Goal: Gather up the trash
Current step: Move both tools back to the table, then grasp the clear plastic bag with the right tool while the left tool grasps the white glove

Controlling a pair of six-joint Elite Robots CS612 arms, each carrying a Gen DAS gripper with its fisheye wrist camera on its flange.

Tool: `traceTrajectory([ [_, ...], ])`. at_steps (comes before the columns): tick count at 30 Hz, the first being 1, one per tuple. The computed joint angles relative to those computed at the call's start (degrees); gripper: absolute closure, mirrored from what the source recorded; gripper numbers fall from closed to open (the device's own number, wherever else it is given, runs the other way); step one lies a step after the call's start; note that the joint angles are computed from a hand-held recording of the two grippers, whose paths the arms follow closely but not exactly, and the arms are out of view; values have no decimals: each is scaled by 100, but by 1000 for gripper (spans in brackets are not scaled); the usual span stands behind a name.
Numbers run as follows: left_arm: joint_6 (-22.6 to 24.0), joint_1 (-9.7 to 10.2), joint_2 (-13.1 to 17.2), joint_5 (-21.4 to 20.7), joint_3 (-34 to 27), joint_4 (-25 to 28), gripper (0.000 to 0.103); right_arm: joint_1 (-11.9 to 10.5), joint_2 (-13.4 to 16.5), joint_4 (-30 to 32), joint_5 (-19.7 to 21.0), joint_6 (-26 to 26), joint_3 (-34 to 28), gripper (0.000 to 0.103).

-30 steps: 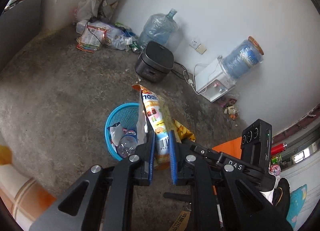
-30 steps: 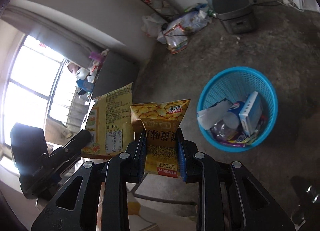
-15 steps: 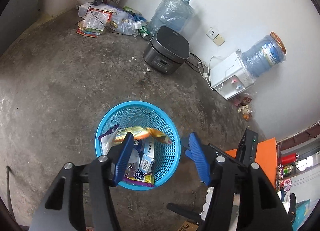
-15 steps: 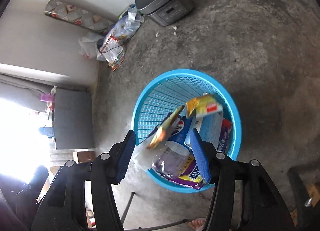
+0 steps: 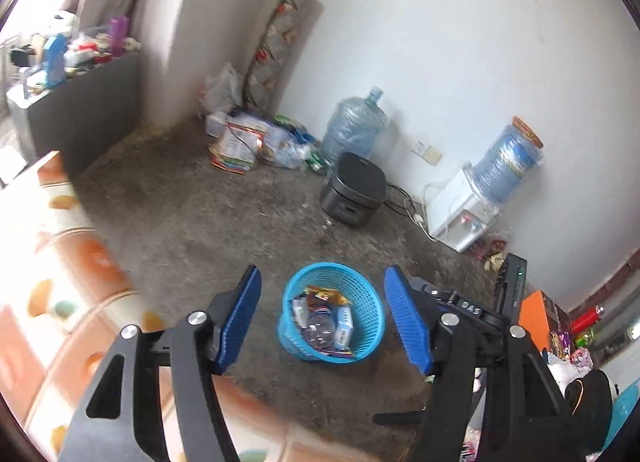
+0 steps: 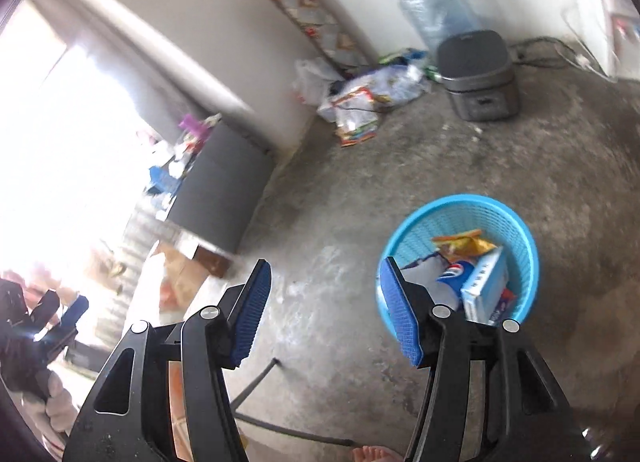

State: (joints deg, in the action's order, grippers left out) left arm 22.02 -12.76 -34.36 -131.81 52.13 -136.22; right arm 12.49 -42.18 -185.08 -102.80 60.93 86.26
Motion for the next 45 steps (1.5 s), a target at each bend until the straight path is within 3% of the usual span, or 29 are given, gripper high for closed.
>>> traceTrajectory([
  [2, -362, 299, -217, 217, 367, -548, 36, 63, 1, -31, 236, -585, -175, 49],
  [6, -1102, 833, -597, 1292, 1121, -1595, 34, 167, 134, -15, 912, -1245, -662, 49],
  [9, -1752, 1208, -776, 1783, 1572, -1943, 34, 275, 346, 255, 1583, -1699, -1185, 49],
  [14, -2488, 1585, -878, 1781, 2069, -2115, 34, 507, 898, 1142, 3022, -2207, -2318, 49],
  [18, -2835, 1737, -814, 1328, 2200, -2042, 34, 779, 1360, 2412, 3552, -2936, -3343, 52],
  [21, -2714, 1740, -822, 1039, 2303, -1943, 37, 944, 1640, 3279, 3491, -3434, -4014, 59],
  [24, -2328, 1702, -877, 879, 2445, -2062, 39, 1029, 1826, 3927, 3209, -3522, -4499, 64],
  [29, -1075, 1562, -984, 693, 2655, -2268, 39, 1063, 1975, 4556, 2797, -3301, -4909, 73],
  [32, -274, 1426, -1015, 870, 2713, -2074, 39, 1075, 2014, 4752, 2632, -3302, -5040, 74],
  [35, 135, 1268, -1048, 1479, 2818, -2062, 39, 1104, 2149, 5011, 2527, -3338, -5355, 74],
  [37, 231, 1218, -1045, 1702, 2865, -2130, 39, 1137, 2242, 5160, 2509, -3406, -5560, 73],
  [40, 136, 1226, -1018, 1695, 2846, -2149, 39, 1226, 2443, 5460, 2304, -3632, -5992, 73],
  [45, -188, 1274, -948, 1657, 2723, -2104, 52, 1283, 2468, 5559, 2020, -3913, -6059, 73],
])
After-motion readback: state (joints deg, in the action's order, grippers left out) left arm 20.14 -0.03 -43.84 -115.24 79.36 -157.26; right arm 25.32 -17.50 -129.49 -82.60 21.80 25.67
